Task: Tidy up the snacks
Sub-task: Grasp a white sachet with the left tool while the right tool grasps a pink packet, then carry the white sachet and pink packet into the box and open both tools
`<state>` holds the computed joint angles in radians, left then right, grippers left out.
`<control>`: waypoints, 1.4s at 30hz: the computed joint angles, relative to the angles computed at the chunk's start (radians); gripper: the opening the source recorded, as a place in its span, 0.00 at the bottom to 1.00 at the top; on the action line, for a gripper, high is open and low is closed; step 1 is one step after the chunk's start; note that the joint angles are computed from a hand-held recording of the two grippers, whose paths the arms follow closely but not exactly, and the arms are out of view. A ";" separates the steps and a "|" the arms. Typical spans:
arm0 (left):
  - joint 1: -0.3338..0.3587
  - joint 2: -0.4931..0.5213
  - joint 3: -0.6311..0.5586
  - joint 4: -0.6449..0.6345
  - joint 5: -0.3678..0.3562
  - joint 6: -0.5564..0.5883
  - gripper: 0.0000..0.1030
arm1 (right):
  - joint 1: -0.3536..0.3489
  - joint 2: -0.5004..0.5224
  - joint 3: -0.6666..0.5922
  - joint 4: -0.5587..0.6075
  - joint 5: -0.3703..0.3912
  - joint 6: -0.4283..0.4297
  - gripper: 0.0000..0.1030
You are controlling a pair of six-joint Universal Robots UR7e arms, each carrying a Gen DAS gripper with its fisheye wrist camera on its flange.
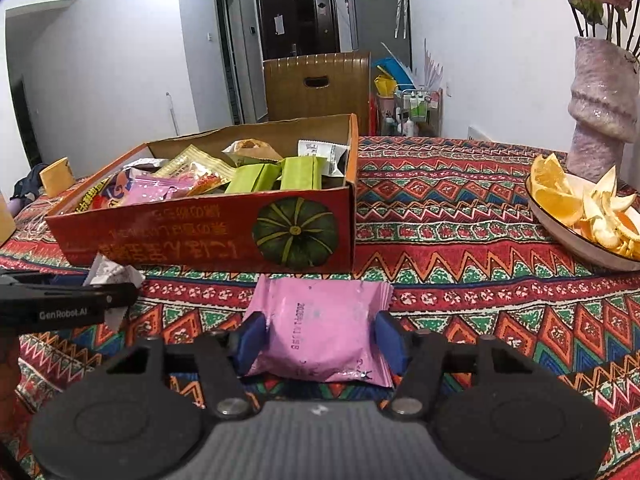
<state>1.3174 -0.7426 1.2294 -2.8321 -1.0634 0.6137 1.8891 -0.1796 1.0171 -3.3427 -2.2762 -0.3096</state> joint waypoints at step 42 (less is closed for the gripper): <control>-0.080 -0.857 0.945 -0.167 -0.045 -0.161 0.39 | 0.308 -0.129 0.675 -0.500 -0.071 0.117 0.56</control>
